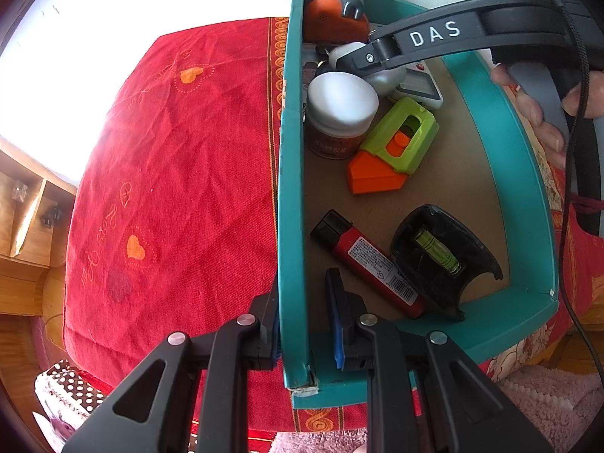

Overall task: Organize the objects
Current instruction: 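Carry the earbud case into the tray beside the white jar and release, then move the right gripper to the white charger plug and grasp it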

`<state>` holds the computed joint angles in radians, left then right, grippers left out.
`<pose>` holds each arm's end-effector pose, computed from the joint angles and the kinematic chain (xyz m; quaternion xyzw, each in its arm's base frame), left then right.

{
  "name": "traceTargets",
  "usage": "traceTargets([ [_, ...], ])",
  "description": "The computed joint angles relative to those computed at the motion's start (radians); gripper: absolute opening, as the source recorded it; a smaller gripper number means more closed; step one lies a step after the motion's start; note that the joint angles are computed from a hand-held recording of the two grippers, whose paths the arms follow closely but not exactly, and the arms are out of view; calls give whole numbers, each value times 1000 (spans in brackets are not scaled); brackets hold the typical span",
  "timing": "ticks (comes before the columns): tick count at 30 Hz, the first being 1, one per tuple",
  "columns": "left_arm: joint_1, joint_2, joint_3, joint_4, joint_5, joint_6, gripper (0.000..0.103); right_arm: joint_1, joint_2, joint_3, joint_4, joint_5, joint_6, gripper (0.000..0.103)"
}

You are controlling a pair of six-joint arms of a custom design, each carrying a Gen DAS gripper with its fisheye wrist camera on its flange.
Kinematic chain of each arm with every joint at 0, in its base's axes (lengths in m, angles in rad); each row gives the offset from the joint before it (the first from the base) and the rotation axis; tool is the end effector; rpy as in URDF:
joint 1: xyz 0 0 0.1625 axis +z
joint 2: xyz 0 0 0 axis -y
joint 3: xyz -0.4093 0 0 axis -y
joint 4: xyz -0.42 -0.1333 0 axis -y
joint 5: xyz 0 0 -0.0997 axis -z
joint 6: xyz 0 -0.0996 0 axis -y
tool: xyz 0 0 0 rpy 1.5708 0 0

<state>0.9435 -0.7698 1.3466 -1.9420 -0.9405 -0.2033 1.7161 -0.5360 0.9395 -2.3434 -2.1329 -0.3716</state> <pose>-0.2713 -0.7014 0.1192 0.2301 0.9179 -0.0351 0.3215 0.2041 -0.8409 0.1640 0.1922 -0.9261 0.1444 0.2908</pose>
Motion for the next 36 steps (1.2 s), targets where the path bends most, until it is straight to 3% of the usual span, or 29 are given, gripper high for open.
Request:
traceTargets([
  [9,0,1,-2,4,1,3,17,9,-50,71,-59,6,20,62],
  [20,0,2,-2,3,2,4,17,14,-189,241,-189,32,35,63],
  [32,0,2,0,0,2,4,17,-40,-419,508,-329,-92,95,68],
  [36,0,2,-1,1,2,4,17,-70,-473,568,-353,-124,129,78],
])
